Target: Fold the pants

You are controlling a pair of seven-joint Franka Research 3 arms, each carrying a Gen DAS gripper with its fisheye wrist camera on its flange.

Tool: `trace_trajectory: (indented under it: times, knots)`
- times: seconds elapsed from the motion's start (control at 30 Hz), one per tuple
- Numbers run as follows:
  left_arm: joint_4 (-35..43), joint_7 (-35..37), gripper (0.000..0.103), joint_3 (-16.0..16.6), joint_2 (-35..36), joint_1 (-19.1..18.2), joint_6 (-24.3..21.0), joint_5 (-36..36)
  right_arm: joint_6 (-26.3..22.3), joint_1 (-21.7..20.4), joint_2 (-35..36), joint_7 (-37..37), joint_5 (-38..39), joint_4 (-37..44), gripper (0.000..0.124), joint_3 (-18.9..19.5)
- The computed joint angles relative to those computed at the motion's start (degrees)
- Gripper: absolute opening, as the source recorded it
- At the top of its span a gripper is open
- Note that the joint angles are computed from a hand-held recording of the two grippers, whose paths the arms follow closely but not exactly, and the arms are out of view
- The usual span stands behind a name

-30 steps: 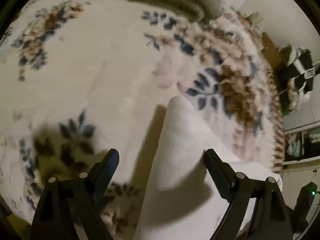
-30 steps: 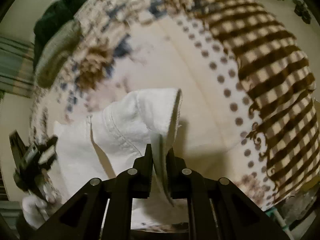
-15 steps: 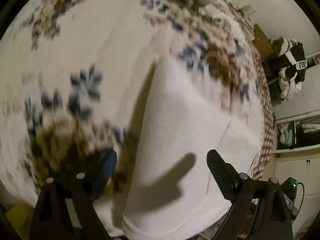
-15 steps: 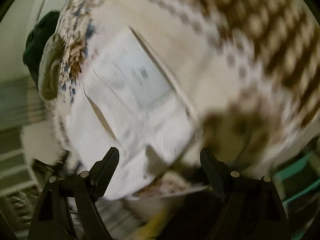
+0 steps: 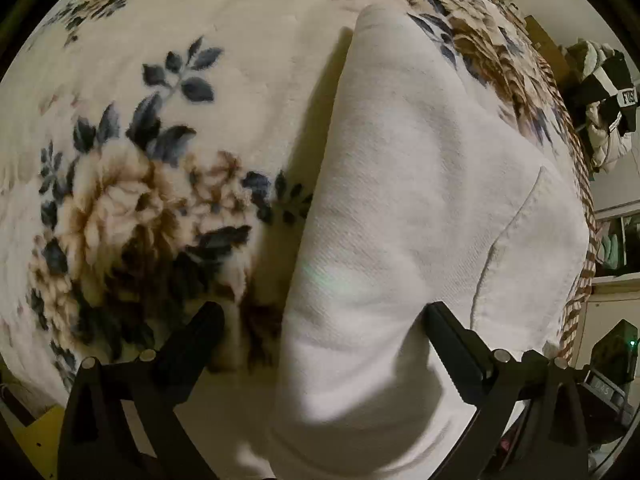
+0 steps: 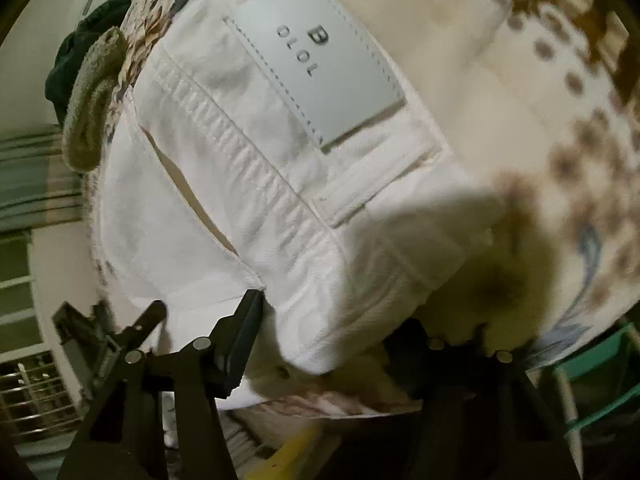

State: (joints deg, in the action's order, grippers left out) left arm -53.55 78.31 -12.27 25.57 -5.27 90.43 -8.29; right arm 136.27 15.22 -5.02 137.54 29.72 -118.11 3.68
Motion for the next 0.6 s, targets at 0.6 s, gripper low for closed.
trace_trajectory:
  times: [0.6]
  knots:
    - [4.1,-0.3,0.103,-2.1,4.8,5.7,-3.7,-11.9,3.0,0.3,2.3,-15.4,14.5,1.3,0.099,-0.8]
